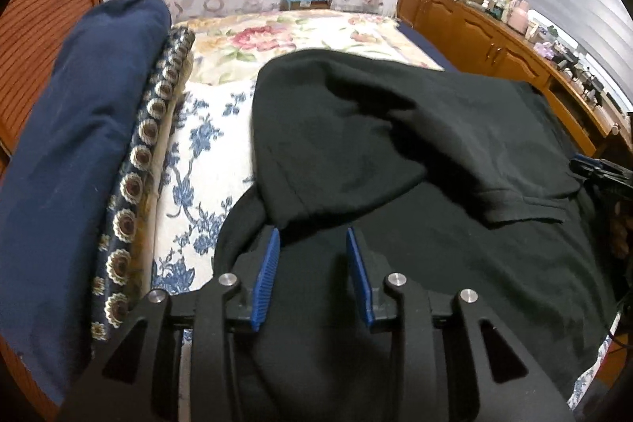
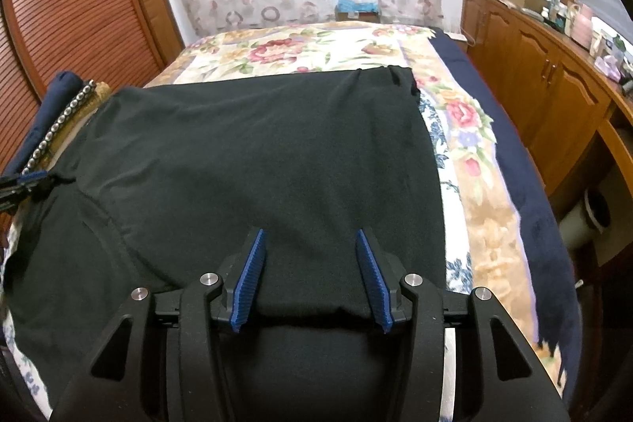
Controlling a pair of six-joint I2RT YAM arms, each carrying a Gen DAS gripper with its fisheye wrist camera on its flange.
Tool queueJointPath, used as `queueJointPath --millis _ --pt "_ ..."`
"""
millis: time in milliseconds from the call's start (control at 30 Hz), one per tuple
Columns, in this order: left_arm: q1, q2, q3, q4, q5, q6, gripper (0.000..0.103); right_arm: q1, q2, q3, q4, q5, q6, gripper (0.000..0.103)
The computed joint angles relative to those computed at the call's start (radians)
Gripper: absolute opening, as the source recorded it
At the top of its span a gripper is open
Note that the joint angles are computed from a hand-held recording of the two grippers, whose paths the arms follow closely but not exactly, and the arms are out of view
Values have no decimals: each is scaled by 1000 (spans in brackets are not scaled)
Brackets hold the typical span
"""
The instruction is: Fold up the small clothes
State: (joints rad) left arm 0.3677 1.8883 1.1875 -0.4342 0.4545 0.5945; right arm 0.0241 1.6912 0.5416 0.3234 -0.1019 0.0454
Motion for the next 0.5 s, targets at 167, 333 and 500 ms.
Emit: queueJointPath --millis 167,333,500 --pt "2 20 13 -1 -7 -12 35 -7 -52 -31 -33 -5 3 63" --pt "-1 43 47 -23 32 -23 38 -20 -77 -52 -44 27 13 64" --pt "-11 71 83 -33 43 -41 38 -55 -57 -48 -38 -8 39 64"
